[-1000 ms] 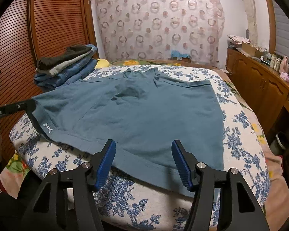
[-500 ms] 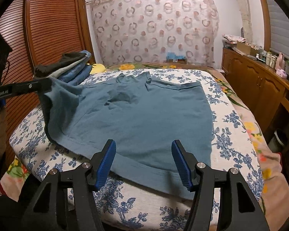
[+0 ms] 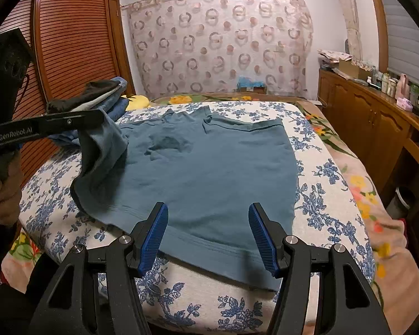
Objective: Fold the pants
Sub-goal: 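Lift the leg hem with the left tool and fold it over the other leg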
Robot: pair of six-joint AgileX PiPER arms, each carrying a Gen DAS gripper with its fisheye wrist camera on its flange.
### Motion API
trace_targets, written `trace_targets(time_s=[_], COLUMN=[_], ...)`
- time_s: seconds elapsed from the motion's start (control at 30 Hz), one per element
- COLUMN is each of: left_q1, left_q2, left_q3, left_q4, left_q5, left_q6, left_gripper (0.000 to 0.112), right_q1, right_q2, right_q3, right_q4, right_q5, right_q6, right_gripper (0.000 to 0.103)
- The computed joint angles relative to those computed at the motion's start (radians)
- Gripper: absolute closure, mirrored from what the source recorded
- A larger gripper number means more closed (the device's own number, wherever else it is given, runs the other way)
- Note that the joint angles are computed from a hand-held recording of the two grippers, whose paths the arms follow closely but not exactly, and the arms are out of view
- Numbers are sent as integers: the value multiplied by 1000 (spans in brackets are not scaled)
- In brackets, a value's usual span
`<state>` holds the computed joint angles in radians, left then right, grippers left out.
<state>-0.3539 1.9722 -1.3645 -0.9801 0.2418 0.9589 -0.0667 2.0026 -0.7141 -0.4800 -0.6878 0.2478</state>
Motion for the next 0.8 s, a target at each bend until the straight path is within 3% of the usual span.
trace_targets(time_s=[0.13,0.2,0.27,0.33,0.4,0.43,0.47,0.53,0.8], left_q1=[10,19,33,44,53,60,70,87,109], left_q2=[-5,-19,-30,-33,-40,-43,-46,-40,15], left_q3=[16,39,55,60,72,83,98,109,144], left_q4=[48,-3,-91,-103,-69,-111,-185,-213,6], left_q5=[-13,-24,-17,-14,-26,-27,-24,-15,-52], left_q6=[-47,3,89,95,61,104,175,198,-18], left_gripper=[99,86,64,60,47,36,33,33,33], right_q1=[-4,-2,1,2,4,5,6,10,28], right_q2=[4,5,7,6,7,6,6,5,13], right_q3=[-12,-16,-20,-26,-28,-30,-33,-38,-70], right_q4=[-18,-20,-19,-24,-22,-23,-25,-26,-61], right_q5=[10,15,20,26,28,30,32,38,63], right_q6=[20,21,21,26,23,24,26,27,49], right_gripper=[41,41,41,41,41,41,41,41,42])
